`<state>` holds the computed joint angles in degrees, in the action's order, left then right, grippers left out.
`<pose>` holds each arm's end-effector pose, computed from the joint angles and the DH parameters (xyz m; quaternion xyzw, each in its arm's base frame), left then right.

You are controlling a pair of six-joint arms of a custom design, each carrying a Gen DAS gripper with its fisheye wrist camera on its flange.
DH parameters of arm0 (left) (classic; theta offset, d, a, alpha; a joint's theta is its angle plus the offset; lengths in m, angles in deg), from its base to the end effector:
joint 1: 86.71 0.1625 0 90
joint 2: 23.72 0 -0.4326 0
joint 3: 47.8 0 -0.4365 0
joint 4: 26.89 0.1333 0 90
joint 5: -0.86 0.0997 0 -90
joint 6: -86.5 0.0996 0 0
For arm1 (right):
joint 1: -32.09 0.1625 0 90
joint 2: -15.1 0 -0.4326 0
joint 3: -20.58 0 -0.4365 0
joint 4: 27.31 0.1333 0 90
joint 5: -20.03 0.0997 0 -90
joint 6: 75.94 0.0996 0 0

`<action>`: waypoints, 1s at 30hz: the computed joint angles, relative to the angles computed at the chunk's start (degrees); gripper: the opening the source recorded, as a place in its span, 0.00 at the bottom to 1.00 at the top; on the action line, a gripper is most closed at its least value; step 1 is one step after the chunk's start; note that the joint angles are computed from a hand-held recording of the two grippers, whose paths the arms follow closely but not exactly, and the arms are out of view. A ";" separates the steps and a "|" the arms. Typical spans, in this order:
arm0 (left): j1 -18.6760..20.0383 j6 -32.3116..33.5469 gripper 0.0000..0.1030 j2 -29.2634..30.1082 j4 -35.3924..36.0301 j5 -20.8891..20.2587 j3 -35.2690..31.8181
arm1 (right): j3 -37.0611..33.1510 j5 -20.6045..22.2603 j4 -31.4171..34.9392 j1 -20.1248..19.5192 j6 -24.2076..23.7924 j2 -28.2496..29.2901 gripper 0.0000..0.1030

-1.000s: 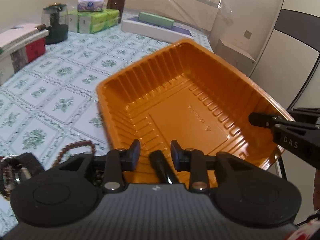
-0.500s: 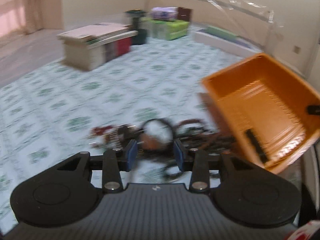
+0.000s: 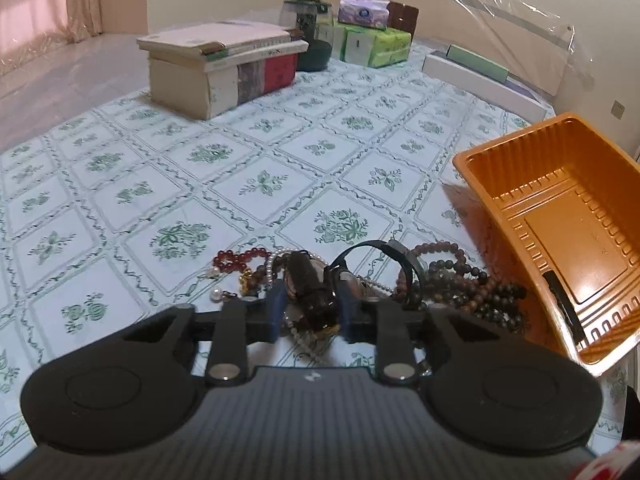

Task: Organize jewelry
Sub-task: 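Grasp a black watch from the pile with the left gripper while the right holds the tray, then lower the black watch into the tray and open the left gripper while the right holds the tray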

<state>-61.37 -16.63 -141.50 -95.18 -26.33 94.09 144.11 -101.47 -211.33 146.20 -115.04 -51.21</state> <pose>-0.1162 -0.3005 0.2637 -0.0675 0.8091 -0.4419 0.3814 0.2951 -0.4605 0.1834 0.4056 -0.8227 0.2676 0.2950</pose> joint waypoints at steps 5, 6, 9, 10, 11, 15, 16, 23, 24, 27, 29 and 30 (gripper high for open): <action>0.81 1.37 0.17 0.88 0.64 -1.59 -0.53 | -0.04 0.00 0.07 -0.02 0.05 0.01 0.04; 1.11 2.23 0.17 0.52 -0.10 -2.14 -0.35 | 0.01 0.00 0.04 -0.08 0.06 0.00 0.04; 1.22 3.31 0.14 -0.77 -1.42 -2.46 0.41 | -0.03 0.14 -0.10 -0.18 -0.02 0.07 0.04; 1.18 3.24 0.14 -0.69 -1.30 -2.45 0.33 | -0.03 0.03 0.03 -0.16 0.01 0.04 0.04; 1.02 3.26 0.14 -0.79 -1.27 -2.34 0.28 | -0.04 0.08 0.03 -0.18 0.02 0.04 0.04; -0.19 2.38 0.14 -0.76 1.04 -1.53 -0.64 | -0.05 0.10 0.14 -0.18 0.15 -0.01 0.04; -0.59 1.83 0.14 -0.81 2.03 -1.34 -1.01 | -0.03 0.07 0.05 -0.19 0.03 0.00 0.04; -3.04 -1.25 0.14 -1.34 8.09 -0.79 -3.67 | 0.02 0.08 -0.15 -0.18 -0.08 0.09 0.04; -3.33 -1.45 0.14 -1.45 8.58 -0.76 -3.90 | 0.01 0.06 -0.08 -0.17 0.01 0.07 0.04; -4.09 -2.17 0.14 -1.96 9.48 -0.37 -4.50 | 0.01 0.10 -0.06 -0.18 -0.04 0.05 0.04; -4.56 -2.38 0.14 -1.88 9.97 -0.12 -4.97 | 0.03 0.08 -0.10 -0.16 -0.01 0.06 0.04; -4.82 -2.55 0.14 -1.71 10.22 -0.02 -5.19 | 0.04 0.13 -0.14 -0.17 -0.01 0.05 0.04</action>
